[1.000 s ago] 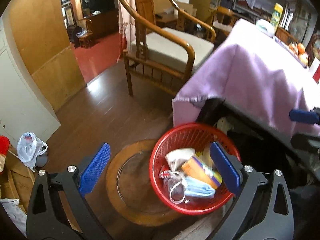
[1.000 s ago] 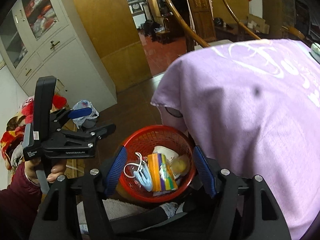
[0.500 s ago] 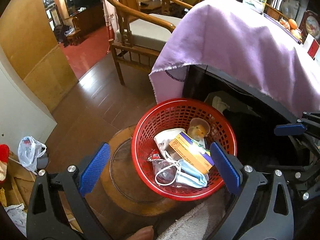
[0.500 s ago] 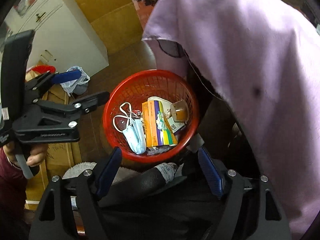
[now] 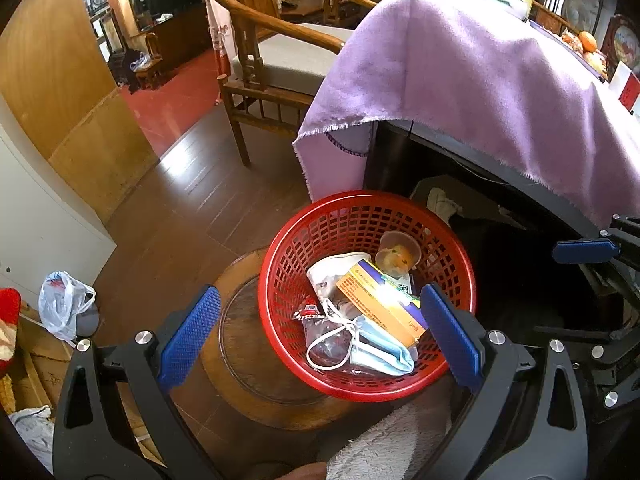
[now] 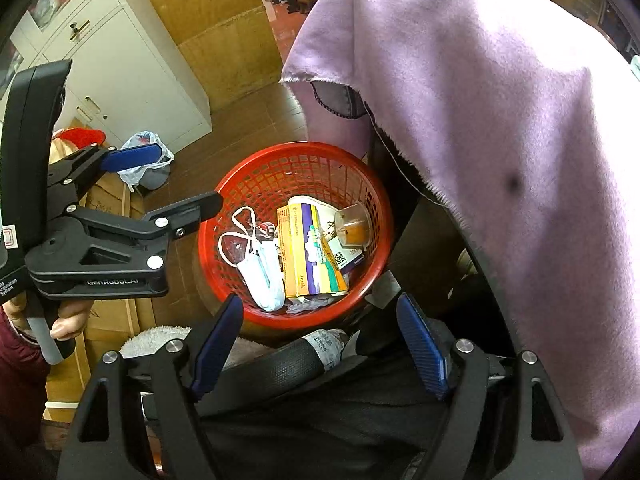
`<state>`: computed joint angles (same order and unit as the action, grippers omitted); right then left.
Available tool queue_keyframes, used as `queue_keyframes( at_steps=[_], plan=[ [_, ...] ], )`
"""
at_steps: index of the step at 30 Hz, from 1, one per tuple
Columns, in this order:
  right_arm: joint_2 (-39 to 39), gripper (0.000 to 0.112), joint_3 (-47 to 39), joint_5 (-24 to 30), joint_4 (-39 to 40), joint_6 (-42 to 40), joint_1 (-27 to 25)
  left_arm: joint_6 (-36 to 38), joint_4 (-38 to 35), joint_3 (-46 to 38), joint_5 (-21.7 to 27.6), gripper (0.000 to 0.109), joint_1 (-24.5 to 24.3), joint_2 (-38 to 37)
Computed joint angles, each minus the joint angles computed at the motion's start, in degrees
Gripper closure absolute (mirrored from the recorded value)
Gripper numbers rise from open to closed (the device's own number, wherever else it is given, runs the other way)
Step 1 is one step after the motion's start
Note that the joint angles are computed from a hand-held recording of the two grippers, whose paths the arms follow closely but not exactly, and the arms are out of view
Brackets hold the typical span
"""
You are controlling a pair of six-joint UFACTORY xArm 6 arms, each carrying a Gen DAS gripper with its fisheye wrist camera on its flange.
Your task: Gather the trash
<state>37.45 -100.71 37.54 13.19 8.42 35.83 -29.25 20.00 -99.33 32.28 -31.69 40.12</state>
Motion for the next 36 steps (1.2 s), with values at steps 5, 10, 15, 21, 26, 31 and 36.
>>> queue_keyframes(
  at_steps=[5,10,15,21,26,31,36],
  plan=[
    [0.06,0.034,0.03,-0.16,0.05,-0.30,-0.03,0.08,0.16,-0.66,0.74,0.013,-0.15,0.48],
    [0.14,0.034,-0.05,-0.17,0.01,-0.25,-0.01,0.87,-0.51,-0.70,0.20,0.013,-0.34,0.67],
    [0.01,0.034,0.16,-0.36,-0.06,-0.14,0.03,-1.32,2.90,0.43,-1.17,0.013,-0.40,-0.05],
    [0.01,0.034,0.13,-0.34,-0.12,-0.04,0.03,-2.11,3.23,0.29,-1.23,0.013,-0.23,-0.16],
    [0.06,0.034,0.22,-0.62,-0.22,0.07,0.16,-2.16,3.28,0.07,-1.09,0.013,-0.18,-0.05],
    [0.06,0.034,0.18,-0.56,-0.25,0.15,0.16,-1.93,3.24,0.13,-1.10,0.013,-0.13,-0.09],
    [0.01,0.034,0.29,-0.71,-0.30,0.21,0.18,-2.29,3.58,0.20,-1.02,0.013,-0.21,-0.13]
  ],
)
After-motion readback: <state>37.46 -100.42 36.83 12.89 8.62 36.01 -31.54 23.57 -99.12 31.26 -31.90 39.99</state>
